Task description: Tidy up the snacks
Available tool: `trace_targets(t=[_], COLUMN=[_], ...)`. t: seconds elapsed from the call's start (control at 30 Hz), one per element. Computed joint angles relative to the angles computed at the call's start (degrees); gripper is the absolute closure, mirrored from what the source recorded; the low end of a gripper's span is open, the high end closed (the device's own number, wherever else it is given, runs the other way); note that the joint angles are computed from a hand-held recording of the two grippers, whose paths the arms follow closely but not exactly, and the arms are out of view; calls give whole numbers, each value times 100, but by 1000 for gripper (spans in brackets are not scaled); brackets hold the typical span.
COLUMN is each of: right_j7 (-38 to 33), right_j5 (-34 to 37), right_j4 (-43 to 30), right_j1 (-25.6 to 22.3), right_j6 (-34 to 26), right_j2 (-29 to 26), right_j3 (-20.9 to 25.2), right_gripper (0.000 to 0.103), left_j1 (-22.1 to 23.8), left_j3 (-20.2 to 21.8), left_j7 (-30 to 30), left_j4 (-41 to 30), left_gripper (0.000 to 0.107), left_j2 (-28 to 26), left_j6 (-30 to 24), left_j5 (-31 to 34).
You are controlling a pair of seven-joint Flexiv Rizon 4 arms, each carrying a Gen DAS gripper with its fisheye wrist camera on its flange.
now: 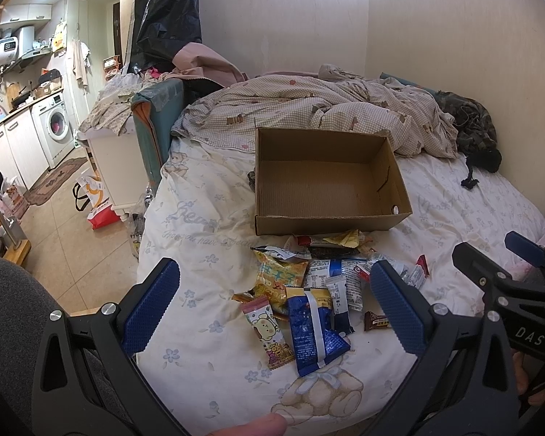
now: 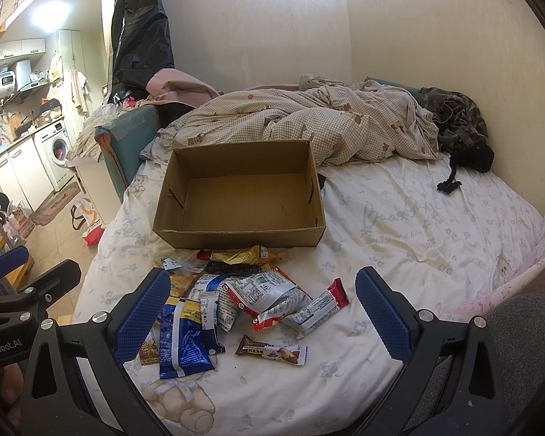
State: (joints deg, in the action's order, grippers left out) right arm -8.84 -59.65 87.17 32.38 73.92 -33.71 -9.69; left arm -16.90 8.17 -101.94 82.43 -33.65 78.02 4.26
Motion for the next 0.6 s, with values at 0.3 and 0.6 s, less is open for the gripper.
trace_targets(t=[0.3,0.6], right_j7=[-122,-1035], right_j5=[345,1412], right_j4=[-29,-374], right_j1=[-90,-394], right_j6=[5,-123], right_j2=[-5,-110], right_j3=[98,486], right_gripper=[0,0], left_j1=[168,241], left_j3=[-194,-135], left_j7=[236,194], left_j4=[32,-855], left_gripper=[4,4], left_j2=[69,-324], left_j6=[-71,-1085], left_j5=[-127,-297])
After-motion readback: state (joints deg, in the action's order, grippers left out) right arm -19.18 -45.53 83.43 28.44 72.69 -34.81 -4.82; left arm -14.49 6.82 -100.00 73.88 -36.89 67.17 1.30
